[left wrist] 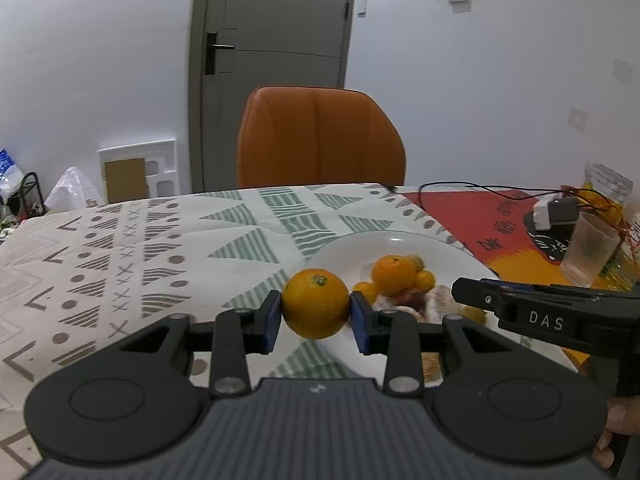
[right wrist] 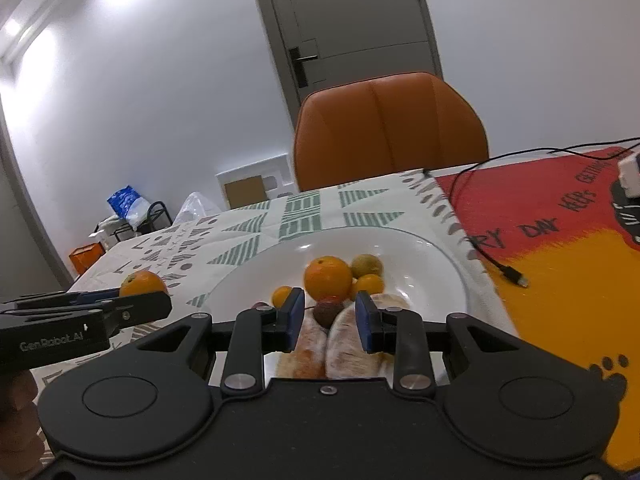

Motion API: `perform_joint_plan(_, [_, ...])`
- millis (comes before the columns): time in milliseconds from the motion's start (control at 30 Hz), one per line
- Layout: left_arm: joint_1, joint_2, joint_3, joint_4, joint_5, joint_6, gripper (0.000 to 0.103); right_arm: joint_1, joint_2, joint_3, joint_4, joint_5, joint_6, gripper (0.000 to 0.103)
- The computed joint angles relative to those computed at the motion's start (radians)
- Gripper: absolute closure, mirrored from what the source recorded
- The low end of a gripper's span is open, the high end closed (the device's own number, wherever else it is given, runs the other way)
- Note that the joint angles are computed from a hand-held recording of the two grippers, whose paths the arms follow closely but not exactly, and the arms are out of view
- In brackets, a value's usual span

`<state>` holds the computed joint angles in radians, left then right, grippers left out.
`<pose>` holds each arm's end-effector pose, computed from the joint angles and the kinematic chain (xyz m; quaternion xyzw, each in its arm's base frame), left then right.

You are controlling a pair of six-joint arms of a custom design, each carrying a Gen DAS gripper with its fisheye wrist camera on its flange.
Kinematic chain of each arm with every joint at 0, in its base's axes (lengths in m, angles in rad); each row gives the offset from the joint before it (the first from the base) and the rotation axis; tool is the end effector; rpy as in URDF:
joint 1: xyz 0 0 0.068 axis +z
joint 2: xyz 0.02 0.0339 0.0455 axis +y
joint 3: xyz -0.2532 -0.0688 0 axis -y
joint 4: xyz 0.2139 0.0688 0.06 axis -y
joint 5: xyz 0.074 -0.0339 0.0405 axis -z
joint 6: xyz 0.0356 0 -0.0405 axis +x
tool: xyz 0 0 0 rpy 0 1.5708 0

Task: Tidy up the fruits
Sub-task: 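Carry the small orange and red apple over the white plate with both tools, then open the left tool over the plate while the right tool releases the apple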

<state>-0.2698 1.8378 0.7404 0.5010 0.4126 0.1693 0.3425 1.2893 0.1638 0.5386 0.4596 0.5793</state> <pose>0.3103 -0.1006 0.1348 0.2820 0.8233 -0.2038 0.4486 0.1787 0.0470 0.1309 0.2082 0.8395 0.0247 0.5012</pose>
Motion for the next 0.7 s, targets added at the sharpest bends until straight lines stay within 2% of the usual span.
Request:
perform_joint_plan(433, [-0.055,-0.025,0.003,-0.012,-0.03,-0.028,0.064,-0.011,-0.132,-0.054,-0.071,0.015,0.019,0.071])
perform_joint_plan(567, [-0.035,-0.038,0.002,-0.028,-0.047,-0.032,0.053,0.014,-0.114,-0.046,-0.065,0.022,0.028,0.069])
perform_joint_plan(600, [-0.027,-0.041,0.003,-0.036,-0.049,-0.034,0.047,0.022,-0.108,-0.043,-0.063,0.025,0.03,0.066])
perform_joint_plan(700, [-0.003,-0.053,0.003,-0.058,-0.048,-0.029,0.04,0.052,-0.092,-0.028,-0.066,0.045,0.04,0.057])
